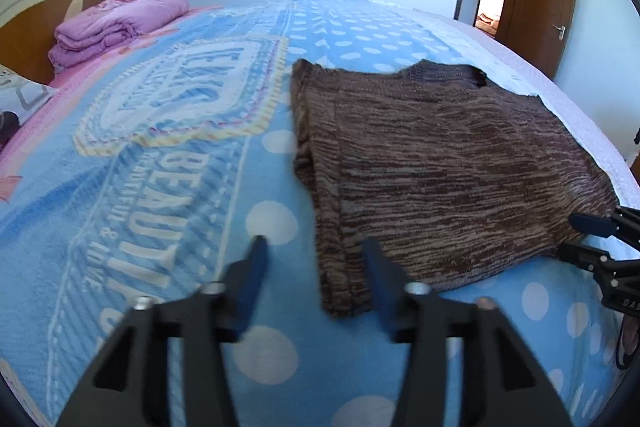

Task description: Fold small clothes

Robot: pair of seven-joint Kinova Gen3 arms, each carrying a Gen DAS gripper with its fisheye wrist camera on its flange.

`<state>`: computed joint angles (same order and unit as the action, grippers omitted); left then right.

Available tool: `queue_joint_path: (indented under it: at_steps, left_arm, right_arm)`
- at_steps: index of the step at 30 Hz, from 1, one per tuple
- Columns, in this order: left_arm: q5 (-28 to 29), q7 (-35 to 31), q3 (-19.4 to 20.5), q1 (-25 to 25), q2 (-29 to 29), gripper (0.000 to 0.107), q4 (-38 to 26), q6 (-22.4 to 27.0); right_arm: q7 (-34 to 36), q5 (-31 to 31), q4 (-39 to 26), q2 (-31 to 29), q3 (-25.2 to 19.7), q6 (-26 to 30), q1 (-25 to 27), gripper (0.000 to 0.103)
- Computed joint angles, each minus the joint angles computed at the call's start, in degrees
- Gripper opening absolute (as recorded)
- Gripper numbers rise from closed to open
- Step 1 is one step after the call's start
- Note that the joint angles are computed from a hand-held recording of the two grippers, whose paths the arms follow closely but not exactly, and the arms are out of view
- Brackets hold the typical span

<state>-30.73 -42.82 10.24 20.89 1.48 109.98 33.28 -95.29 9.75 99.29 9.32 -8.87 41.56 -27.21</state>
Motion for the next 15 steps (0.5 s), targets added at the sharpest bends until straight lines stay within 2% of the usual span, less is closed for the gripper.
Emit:
queue_joint_path:
  at_steps: [2,4,8,12,15]
  left_arm:
    - [-1.68,0.72,0.12,0.16,-0.26,0.065,-0.44,1.25]
    - [-2.85,0.31,0.14,0.06,-0.3,0.077,-1.36,2.93]
    - [-5.86,-0.47,-0.07,-0.48,0.25,0.078,-2.95,5.17]
    - [-7.19,-2.03,-0.87,-0.81,1.53,0.078,-4.07,6.44]
    - [-6.76,-3.89,-1.83,-1.27,2.63,0.078,-4.76,6.61]
  right_arm:
    - [-0.77,0.17,0.93,-0.91,-0.17,-1.01,-0.36,0.046]
    - [-2.72,2.04,1.28,-1.34,-0.7,-2.47,-1.9,0.047]
    - [-3.63,5.97,0.18,-0.24,-1.96,-3.9,-5.31,0.057]
    - [-7.47,13.12,-0.6,1.75,-1.42,-4.73,-10.4,0.058]
    - [-7.74,14.56,-1.8,3.42,-1.63,-4.91,-12.18,0.058]
